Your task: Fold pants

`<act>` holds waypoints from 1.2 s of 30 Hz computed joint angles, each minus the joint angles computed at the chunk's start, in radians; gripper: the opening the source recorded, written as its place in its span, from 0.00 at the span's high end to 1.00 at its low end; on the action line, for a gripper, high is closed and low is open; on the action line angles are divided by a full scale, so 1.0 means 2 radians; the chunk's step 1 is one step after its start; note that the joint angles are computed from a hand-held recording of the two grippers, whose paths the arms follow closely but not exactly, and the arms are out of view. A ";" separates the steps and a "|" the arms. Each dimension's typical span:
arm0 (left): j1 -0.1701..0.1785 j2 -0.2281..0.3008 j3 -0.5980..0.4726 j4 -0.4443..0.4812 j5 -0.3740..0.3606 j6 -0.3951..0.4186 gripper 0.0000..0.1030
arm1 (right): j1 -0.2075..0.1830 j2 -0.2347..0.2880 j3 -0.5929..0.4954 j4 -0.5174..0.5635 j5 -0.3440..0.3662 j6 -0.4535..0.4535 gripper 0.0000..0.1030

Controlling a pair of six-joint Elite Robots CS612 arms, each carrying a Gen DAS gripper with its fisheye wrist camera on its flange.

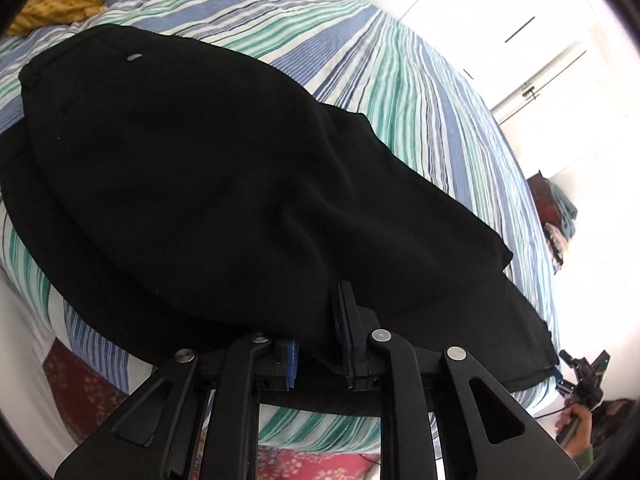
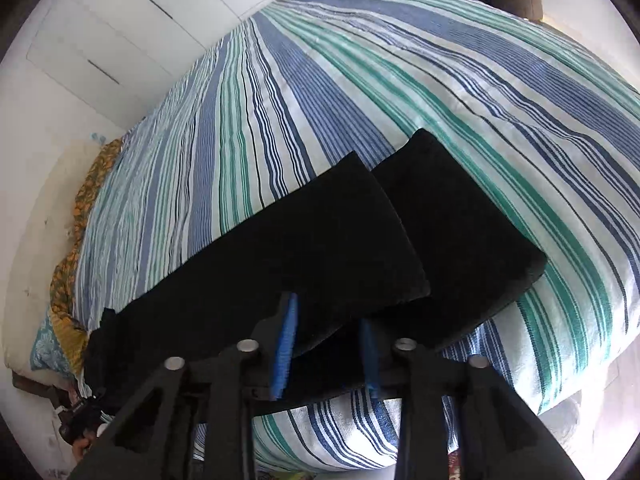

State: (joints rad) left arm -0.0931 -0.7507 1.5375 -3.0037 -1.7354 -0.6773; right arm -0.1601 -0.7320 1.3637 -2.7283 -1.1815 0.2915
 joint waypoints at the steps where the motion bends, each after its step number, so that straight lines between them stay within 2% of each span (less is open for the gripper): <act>1: 0.000 0.000 0.000 0.000 0.000 -0.005 0.81 | -0.003 -0.002 0.008 -0.021 0.005 0.014 0.36; 2: 0.000 0.001 -0.001 0.001 -0.001 -0.007 0.81 | -0.006 -0.003 0.015 -0.038 0.011 0.027 0.34; 5: 0.000 0.002 0.001 -0.006 -0.003 -0.011 0.81 | -0.016 -0.003 0.025 -0.072 0.040 0.077 0.35; 7: 0.006 0.000 0.009 -0.013 -0.006 -0.004 0.83 | -0.019 -0.003 0.025 -0.072 0.043 0.092 0.63; 8: 0.007 -0.001 0.011 -0.015 -0.006 -0.003 0.83 | -0.019 -0.004 0.021 -0.053 0.032 0.082 0.87; 10: 0.007 0.004 0.006 -0.015 -0.004 -0.001 0.83 | -0.014 -0.006 0.009 -0.014 0.008 0.047 0.87; 12: 0.009 0.002 0.013 -0.021 -0.012 0.002 0.82 | -0.005 -0.010 0.002 0.005 -0.033 0.010 0.88; 16: 0.005 0.005 0.010 -0.016 -0.028 0.021 0.80 | 0.010 -0.025 0.017 -0.019 -0.141 -0.018 0.88; 18: 0.002 0.005 0.009 -0.011 -0.021 0.030 0.80 | 0.013 -0.025 0.017 -0.014 -0.176 -0.019 0.88; 20: 0.001 0.005 0.011 -0.013 -0.021 0.029 0.80 | 0.011 -0.023 0.013 0.009 -0.185 -0.003 0.88; 24: 0.003 0.003 0.013 -0.017 -0.028 0.022 0.80 | 0.008 -0.021 0.015 0.010 -0.189 0.034 0.88; 28: 0.001 0.003 0.013 -0.017 -0.028 0.034 0.80 | 0.018 -0.017 0.008 0.013 -0.233 0.027 0.88; 29: 0.002 0.004 0.011 -0.018 -0.028 0.036 0.81 | 0.018 -0.017 0.009 0.009 -0.239 0.028 0.88; 31: 0.002 0.003 0.012 -0.021 -0.021 0.041 0.92 | 0.020 -0.017 0.009 0.006 -0.248 0.030 0.88; 36: -0.001 -0.004 0.022 -0.017 -0.009 0.051 0.96 | 0.021 -0.016 0.006 0.017 -0.255 0.026 0.89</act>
